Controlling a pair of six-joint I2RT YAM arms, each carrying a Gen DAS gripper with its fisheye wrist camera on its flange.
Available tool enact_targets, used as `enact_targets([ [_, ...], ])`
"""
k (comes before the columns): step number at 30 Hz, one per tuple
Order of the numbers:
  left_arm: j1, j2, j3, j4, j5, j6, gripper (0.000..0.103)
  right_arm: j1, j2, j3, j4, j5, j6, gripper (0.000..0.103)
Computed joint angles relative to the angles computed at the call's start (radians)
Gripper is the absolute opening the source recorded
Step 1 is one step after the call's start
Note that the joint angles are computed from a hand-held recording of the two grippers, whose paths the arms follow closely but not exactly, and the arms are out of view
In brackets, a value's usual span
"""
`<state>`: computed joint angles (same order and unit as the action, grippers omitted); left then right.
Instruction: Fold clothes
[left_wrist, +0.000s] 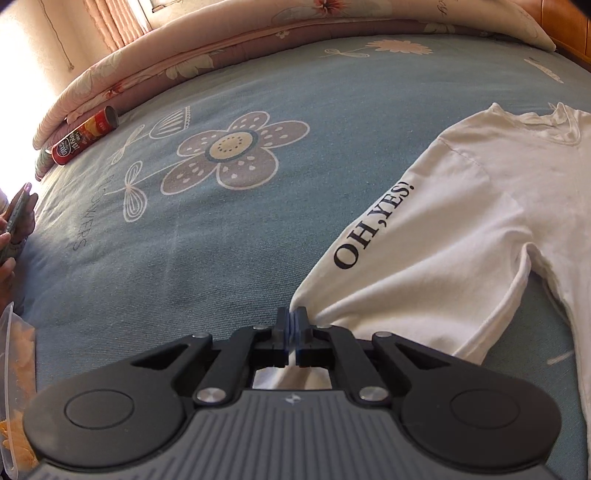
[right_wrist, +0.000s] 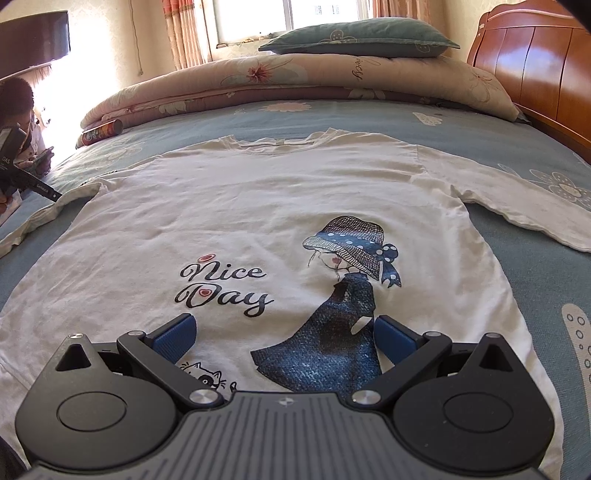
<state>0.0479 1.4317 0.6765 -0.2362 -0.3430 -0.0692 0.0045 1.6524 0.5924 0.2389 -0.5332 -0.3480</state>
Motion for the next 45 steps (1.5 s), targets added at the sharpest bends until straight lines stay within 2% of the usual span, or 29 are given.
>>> enact_targets([
  [4, 0.008, -0.029, 0.028, -0.057, -0.011, -0.023, 0.006, -0.003, 0.0, 0.002, -0.003, -0.005, 0.004, 0.103],
  [7, 0.011, -0.114, 0.018, -0.01, 0.043, -0.024, 0.007, -0.007, 0.0, 0.007, -0.012, -0.013, 0.014, 0.103],
  [10, -0.013, -0.048, 0.087, 0.03, 0.075, -0.015, 0.016, -0.012, 0.002, 0.012, -0.019, -0.022, 0.016, 0.103],
  [12, -0.035, 0.042, 0.152, 0.048, 0.089, 0.002, 0.037, -0.015, 0.003, 0.016, -0.025, -0.028, 0.018, 0.103],
  [14, -0.044, 0.133, 0.205, 0.079, 0.117, 0.016, 0.05, -0.018, 0.004, 0.019, -0.03, -0.033, 0.02, 0.103],
  [15, -0.048, 0.173, 0.227, 0.095, 0.127, 0.022, 0.05, -0.019, 0.005, 0.021, -0.032, -0.036, 0.021, 0.103],
  [16, -0.05, 0.216, 0.253, 0.101, 0.136, 0.026, 0.05, -0.021, 0.005, 0.023, -0.035, -0.039, 0.022, 0.103],
  [19, -0.043, 0.325, 0.344, 0.028, 0.165, 0.002, 0.048, -0.024, 0.006, 0.026, -0.041, -0.044, 0.021, 0.103],
  [21, -0.029, 0.321, 0.343, 0.022, 0.217, -0.035, 0.039, -0.022, 0.004, 0.024, -0.042, -0.042, 0.016, 0.103],
  [22, -0.023, 0.312, 0.344, 0.006, 0.245, -0.045, 0.034, -0.021, 0.003, 0.023, -0.042, -0.04, 0.014, 0.103],
  [23, -0.028, 0.306, 0.346, -0.007, 0.241, -0.044, 0.022, -0.021, 0.002, 0.022, -0.042, -0.039, 0.011, 0.103],
  [24, -0.038, 0.304, 0.35, -0.021, 0.223, -0.041, 0.009, -0.02, 0.001, 0.021, -0.043, -0.038, 0.009, 0.103],
  [25, -0.059, 0.308, 0.362, -0.036, 0.174, -0.034, 0.004, -0.019, 0.0, 0.021, -0.043, -0.036, 0.007, 0.103],
  [28, -0.095, 0.324, 0.38, -0.019, 0.058, -0.024, 0.001, -0.017, 0.0, 0.022, -0.044, -0.034, 0.01, 0.103],
  [30, -0.092, 0.358, 0.408, -0.009, -0.001, -0.071, 0.0, -0.019, -0.001, 0.024, -0.049, -0.036, 0.013, 0.103],
  [32, -0.079, 0.373, 0.422, -0.02, 0.0, -0.113, 0.0, -0.021, -0.001, 0.026, -0.054, -0.038, 0.015, 0.103],
  [37, -0.132, 0.213, 0.29, 0.038, -0.022, -0.114, 0.005, -0.025, -0.003, 0.031, -0.066, -0.044, 0.02, 0.103],
  [41, -0.217, 0.054, 0.214, -0.031, 0.006, -0.118, 0.005, -0.027, -0.008, 0.029, -0.072, -0.044, 0.024, 0.103],
  [42, -0.242, 0.029, 0.2, -0.047, 0.01, -0.119, 0.009, -0.027, -0.01, 0.028, -0.073, -0.044, 0.025, 0.103],
  [45, -0.292, 0.041, 0.177, -0.089, 0.015, -0.16, 0.009, -0.028, -0.015, 0.025, -0.078, -0.041, 0.026, 0.103],
])
